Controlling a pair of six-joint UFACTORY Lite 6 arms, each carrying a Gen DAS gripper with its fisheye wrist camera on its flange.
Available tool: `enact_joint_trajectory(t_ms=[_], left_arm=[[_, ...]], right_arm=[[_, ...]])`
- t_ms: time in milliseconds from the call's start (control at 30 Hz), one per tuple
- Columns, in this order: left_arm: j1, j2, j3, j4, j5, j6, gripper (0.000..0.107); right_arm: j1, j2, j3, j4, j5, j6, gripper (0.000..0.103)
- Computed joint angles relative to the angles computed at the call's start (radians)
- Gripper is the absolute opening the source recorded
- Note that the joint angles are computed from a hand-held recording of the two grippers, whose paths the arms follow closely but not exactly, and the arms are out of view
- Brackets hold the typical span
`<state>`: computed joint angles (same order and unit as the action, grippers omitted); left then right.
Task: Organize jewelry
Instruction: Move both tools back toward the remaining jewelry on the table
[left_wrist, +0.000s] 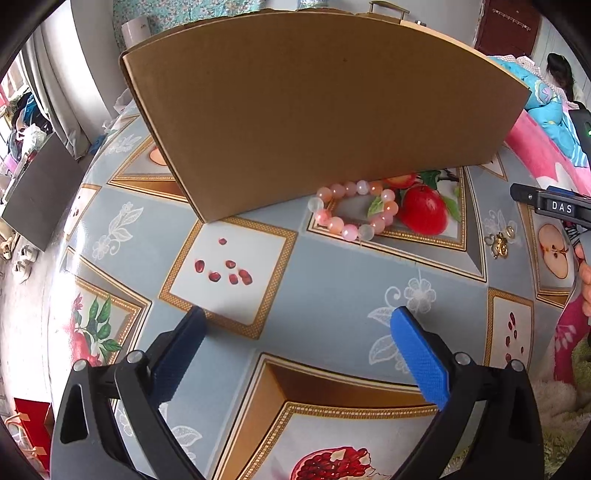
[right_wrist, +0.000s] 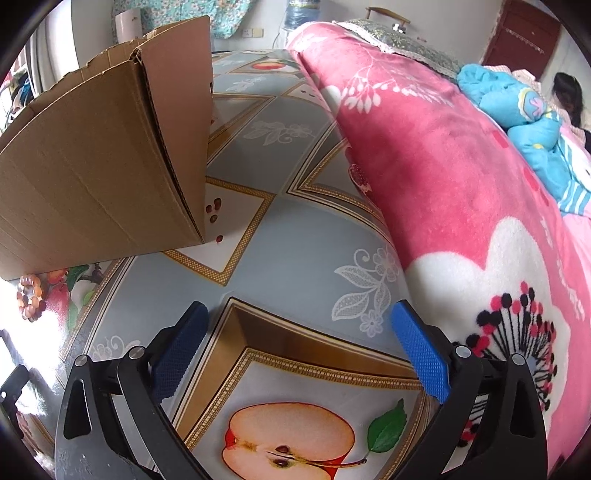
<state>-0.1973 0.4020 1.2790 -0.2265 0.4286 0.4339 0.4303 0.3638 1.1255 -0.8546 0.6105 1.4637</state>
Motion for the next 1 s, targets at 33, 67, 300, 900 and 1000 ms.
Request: enact_joint_trajectory(t_ms=[33,67,300,900,1000], left_arm=[[0.0,-0.005,-0.004,0.007,0.003,-0.009,0.098],[-0.001,-0.005,-0.002,0.019,0.006,-0.029,0.098],[-0.005,-0.037,-0.056,0.016,-0.04,-0.042,0.099],[-0.002,-0.045,-0.069,-0.011,-0.048,-0.005,0.099],[0.008,-0.055,-0.068,-0.037,-0.041,0.026,0.098]], right_arm=[[0.001,0.0,0.0,0.003,0.002,-0.001,0.095],[0.002,-0.001,0.001,0.009,0.005,-0.006,0.095],[0.0,-0.011,-0.013,-0.009,-0.008,0.006,0.095],[-0.036,-0.437,-0.354,-0.317,-0.188,0.299,0.095],[-0.056,-0.537,-0.432,-0.344,-0.253,0.319,0.095]])
